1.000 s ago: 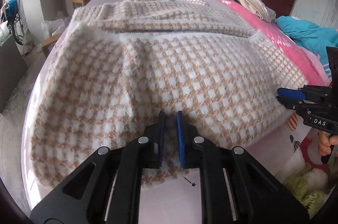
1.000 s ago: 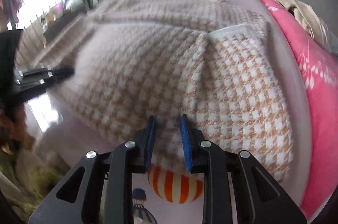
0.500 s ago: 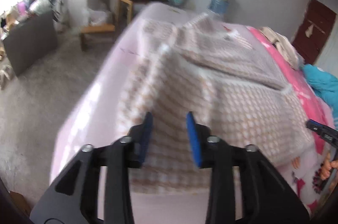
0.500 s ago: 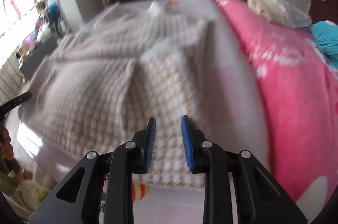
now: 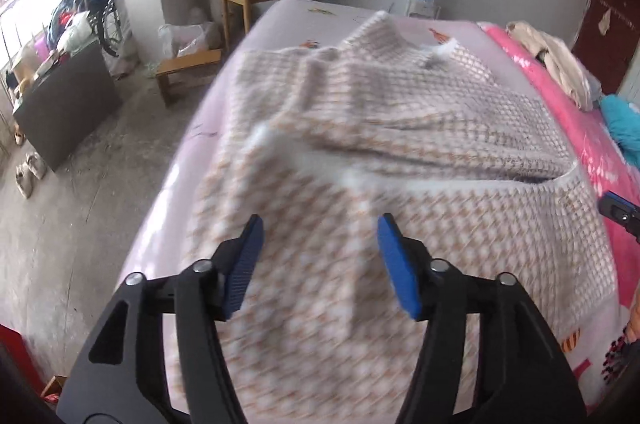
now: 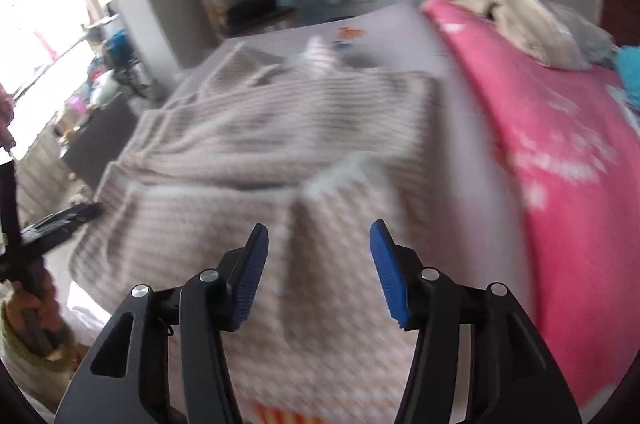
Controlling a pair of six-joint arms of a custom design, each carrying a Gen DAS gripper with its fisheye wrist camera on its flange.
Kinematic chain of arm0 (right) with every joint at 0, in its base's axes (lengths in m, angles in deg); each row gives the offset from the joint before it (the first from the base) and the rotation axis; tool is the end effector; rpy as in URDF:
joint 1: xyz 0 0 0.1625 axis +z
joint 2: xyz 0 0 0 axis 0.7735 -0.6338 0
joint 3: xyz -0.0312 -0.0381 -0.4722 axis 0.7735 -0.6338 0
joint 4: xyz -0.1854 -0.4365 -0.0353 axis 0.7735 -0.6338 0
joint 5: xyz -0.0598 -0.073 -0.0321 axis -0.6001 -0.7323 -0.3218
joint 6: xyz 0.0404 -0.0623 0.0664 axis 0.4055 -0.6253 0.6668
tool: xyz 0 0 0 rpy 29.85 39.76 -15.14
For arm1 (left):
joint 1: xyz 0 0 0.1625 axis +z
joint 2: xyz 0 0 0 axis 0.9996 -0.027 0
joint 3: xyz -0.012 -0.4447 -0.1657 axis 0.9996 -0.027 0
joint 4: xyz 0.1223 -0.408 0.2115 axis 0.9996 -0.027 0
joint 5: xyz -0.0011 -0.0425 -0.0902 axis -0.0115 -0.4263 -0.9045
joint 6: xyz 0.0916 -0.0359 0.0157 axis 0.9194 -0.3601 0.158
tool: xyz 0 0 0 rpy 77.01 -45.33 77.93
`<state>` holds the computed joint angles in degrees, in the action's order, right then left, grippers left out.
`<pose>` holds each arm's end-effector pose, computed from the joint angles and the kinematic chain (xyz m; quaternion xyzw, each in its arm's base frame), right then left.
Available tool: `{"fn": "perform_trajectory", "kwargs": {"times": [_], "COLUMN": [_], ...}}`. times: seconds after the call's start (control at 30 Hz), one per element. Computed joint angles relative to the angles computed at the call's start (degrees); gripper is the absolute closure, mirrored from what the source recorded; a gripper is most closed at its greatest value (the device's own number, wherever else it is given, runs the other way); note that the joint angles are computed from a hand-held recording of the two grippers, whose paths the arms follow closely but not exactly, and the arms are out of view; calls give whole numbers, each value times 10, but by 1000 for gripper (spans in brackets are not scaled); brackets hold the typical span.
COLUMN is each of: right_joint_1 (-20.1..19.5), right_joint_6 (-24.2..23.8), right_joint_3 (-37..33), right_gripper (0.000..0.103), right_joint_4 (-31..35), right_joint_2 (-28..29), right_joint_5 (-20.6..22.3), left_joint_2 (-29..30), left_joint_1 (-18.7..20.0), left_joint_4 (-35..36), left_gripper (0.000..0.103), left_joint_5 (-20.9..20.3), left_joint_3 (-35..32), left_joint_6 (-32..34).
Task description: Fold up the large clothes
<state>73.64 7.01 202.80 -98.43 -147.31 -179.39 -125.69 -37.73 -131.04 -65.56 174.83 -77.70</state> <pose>0.3692 -0.4288 0.1676 0.0945 -0.9032 0.3248 0.2643 -0.1041 -0.4514 0.4164 0.1891 0.8916 -0.2811 0.3004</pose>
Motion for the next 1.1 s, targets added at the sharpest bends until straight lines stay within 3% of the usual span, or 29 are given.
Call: {"fn": "perform_trajectory", "kwargs": {"times": [0.1,0.3,0.37,0.4,0.5,0.57,0.7,0.87,1.03,1.1], "right_joint_1": [-16,-37,-29,-23,2,13,14,24,57,60], "right_joint_6": [-19,-11,11,3,-28,-44,-39,-8,-71,-55], "right_joint_3": [-33,-60,-61,-54,-46,-44,-47,-40,-22,-27], "right_gripper": [51,49,49,49,49,42,39,37,37,38], "right_joint_4": [1,64,82,72,60,68,124,132,119,166], "right_joint_2": [41,69,59,49,44,44,68,54,42,55], "right_joint_5": [23,10,14,39,59,70,57,59,83,70], "left_joint_2": [46,78,80,80,80,77,76,76,76,76], "left_joint_1": [3,5,9,10,10,10,12,13,14,14], "left_joint_4": [6,13,16,17,12,11,11,9,6,3], "left_gripper": [34,18,17,17,14,14,13,13,12,12], "left_joint_5": [7,39,34,33,37,39,34,34,32,32], "left_joint_3": [-4,-2,-5,-6,-3,-3,-3,-3,-3,-3], "left_joint_6": [-19,-47,-47,-48,-44,-40,-39,-35,-31,-29]}}
